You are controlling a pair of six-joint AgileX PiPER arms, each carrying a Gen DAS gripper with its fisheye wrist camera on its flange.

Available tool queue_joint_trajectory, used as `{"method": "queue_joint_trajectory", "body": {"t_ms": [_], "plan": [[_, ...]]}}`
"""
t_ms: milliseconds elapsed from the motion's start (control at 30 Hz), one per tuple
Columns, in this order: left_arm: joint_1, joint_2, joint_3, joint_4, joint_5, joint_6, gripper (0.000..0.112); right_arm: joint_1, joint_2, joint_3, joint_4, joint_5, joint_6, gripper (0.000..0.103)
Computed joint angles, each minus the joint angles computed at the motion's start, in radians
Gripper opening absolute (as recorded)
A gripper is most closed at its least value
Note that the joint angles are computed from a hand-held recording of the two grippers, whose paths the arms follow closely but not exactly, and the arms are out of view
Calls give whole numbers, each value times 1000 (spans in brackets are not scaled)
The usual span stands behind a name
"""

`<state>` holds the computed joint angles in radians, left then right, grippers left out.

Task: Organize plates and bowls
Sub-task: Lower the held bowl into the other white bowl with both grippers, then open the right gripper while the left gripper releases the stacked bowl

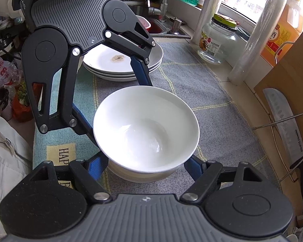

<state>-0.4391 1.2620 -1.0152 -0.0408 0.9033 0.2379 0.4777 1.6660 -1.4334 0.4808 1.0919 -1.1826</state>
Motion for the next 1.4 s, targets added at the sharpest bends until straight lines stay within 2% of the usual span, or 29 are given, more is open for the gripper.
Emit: {"method": "queue_joint_trajectory", "body": {"t_ms": [700,833,1133,1233,1333,1400], "plan": [[39,31,-6,-53,-11,54,89,-1,29,-34,-3,28,30,86],[40,31,-5,-56,-11,55,89,-6,43,-52,13,55,38,93],[28,20,-5,-39,13,52,89,-9,44,-51,7,64,41,94],[27,8,-4,-46,10,58,89,-16,32,-35,21,47,18,103],[15,3,-9,-27,15,50,89,-23,25,-43,44,61,11,103],[14,-6,-8,-33,15,48,89,-20,13,-32,44,41,4,103]]}}
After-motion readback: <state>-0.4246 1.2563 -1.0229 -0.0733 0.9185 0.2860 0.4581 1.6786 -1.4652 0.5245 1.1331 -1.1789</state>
